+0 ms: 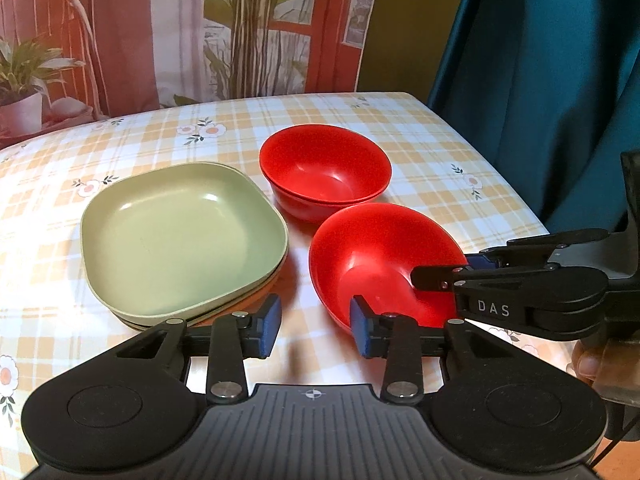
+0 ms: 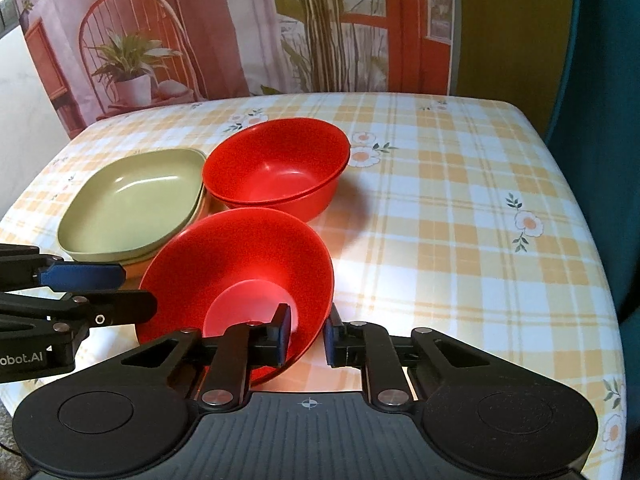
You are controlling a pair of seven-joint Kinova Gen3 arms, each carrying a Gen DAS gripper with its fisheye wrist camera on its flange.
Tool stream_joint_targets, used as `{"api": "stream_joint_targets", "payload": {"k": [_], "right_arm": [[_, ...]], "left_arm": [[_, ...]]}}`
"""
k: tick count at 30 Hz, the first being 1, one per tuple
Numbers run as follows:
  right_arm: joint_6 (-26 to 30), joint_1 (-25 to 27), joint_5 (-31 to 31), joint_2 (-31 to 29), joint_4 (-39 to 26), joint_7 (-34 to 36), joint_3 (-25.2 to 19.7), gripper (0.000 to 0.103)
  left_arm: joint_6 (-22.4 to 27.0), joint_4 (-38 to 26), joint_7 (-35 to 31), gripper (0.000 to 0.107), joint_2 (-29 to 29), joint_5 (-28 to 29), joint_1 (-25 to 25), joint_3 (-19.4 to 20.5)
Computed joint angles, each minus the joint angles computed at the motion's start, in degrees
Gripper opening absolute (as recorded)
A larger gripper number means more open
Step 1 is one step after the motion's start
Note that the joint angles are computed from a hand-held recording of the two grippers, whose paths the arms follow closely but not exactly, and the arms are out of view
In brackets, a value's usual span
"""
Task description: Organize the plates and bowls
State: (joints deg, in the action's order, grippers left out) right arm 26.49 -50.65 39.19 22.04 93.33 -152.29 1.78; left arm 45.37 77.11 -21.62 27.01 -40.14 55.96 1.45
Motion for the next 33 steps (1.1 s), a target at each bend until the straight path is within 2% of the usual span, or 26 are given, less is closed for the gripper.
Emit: {"api": "stream_joint_targets", "payload": {"k": [18,33], "right_arm": [[-0.57,0.33,-0.83,-0.61,0.64,0.31,-0.4,0.015],[-1.19,-0.57,2.58,-2.27,2.65,-4.46,0.45,0.016]], "left_arm": [[-5.12,2.0,-2.3,0.033,-0.52,5.41,-2.66,0.85],[-6.75,2.26,-3.38,0.031,-0.47,8.02,-3.17,0.12]]}}
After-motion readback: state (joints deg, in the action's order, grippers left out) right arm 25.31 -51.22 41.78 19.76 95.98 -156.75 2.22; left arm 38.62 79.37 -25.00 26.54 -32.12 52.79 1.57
